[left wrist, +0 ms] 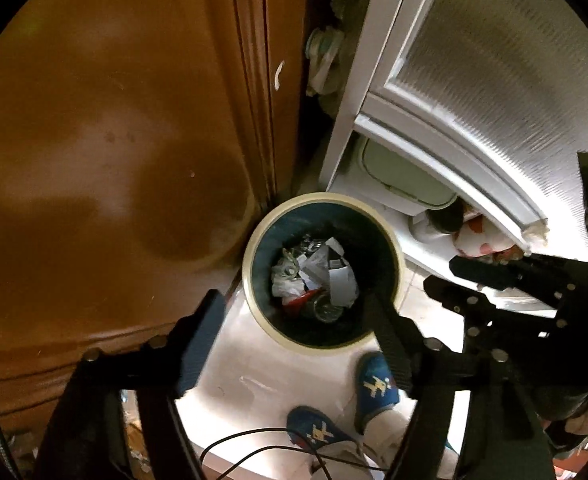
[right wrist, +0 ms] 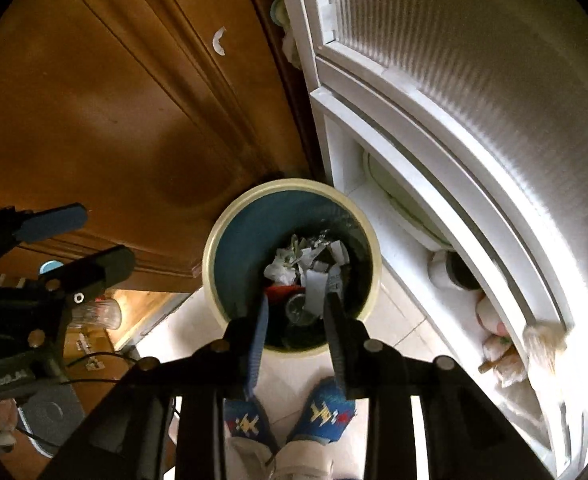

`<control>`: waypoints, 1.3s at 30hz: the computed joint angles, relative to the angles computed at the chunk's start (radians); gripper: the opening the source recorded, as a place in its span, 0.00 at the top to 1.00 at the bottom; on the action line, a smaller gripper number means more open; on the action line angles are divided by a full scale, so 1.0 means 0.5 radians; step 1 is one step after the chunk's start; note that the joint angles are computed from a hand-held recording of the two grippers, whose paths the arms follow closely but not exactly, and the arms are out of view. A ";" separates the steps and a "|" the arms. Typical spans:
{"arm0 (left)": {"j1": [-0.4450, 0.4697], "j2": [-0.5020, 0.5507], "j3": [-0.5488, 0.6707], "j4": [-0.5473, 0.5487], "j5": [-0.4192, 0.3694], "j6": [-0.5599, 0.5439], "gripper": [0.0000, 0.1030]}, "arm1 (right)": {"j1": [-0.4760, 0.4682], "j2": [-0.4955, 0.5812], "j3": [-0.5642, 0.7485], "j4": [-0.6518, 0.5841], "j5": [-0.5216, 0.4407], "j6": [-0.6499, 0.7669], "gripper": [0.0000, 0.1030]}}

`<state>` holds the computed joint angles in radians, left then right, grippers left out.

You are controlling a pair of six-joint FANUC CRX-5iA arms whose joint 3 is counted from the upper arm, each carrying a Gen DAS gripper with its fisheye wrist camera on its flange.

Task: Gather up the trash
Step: 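Raise both tools back up to the counter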

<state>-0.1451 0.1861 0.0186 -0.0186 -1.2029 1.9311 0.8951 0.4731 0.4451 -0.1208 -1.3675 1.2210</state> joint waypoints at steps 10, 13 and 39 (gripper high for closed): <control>-0.067 -0.191 0.230 -0.009 -0.259 0.058 0.21 | 0.011 -0.096 0.263 0.014 -0.274 -0.087 0.72; -0.083 -0.238 0.337 -0.007 -0.340 0.094 0.15 | 0.027 -0.120 0.381 0.035 -0.358 -0.118 0.72; -0.142 -0.214 1.553 -0.018 -0.789 -0.087 0.14 | 0.309 -0.062 1.507 0.682 -0.808 -0.297 0.72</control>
